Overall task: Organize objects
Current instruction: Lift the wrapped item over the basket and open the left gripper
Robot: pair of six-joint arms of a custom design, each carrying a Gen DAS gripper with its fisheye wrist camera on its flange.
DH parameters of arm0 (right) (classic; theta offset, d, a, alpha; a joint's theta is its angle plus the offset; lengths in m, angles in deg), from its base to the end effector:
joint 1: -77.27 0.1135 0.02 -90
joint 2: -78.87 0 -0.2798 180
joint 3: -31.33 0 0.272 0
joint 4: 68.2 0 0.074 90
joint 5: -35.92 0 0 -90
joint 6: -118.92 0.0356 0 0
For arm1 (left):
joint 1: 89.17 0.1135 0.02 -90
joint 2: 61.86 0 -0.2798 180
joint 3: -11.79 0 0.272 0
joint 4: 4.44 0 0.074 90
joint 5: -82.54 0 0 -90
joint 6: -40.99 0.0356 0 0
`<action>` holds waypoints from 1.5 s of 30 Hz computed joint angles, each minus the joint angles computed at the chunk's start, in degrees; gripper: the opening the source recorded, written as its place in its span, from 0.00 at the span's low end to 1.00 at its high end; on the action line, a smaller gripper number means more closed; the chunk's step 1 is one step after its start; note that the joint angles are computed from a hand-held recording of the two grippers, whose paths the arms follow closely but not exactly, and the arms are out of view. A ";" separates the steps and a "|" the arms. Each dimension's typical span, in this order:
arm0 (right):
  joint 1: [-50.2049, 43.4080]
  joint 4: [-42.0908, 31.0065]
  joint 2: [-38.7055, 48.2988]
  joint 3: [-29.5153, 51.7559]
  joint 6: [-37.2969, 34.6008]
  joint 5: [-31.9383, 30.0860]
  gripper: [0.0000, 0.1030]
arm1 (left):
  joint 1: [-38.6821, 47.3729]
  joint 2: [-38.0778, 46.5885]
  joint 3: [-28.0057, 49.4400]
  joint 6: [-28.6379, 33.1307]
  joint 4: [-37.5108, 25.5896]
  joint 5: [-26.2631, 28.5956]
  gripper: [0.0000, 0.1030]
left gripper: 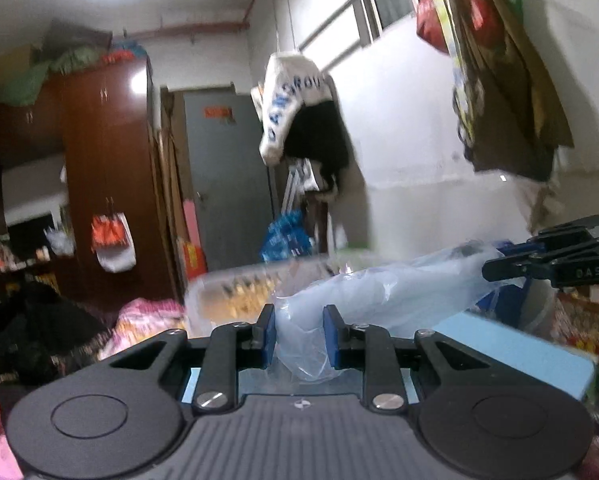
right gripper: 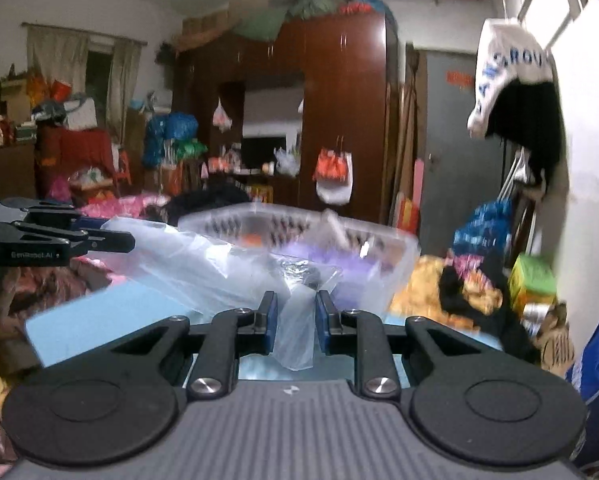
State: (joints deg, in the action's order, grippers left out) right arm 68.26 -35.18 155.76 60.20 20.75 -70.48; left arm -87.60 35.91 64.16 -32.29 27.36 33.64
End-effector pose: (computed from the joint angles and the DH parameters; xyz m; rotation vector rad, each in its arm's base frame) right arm 0.2415 -0.0281 0.1558 -0.1870 1.8124 0.0505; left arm 0.3473 -0.0139 0.1734 0.7191 1.6144 -0.4154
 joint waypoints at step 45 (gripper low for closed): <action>1.47 -6.67 23.41 28.08 3.78 8.12 1.00 | -6.52 14.80 23.60 -5.52 -11.63 -16.25 1.00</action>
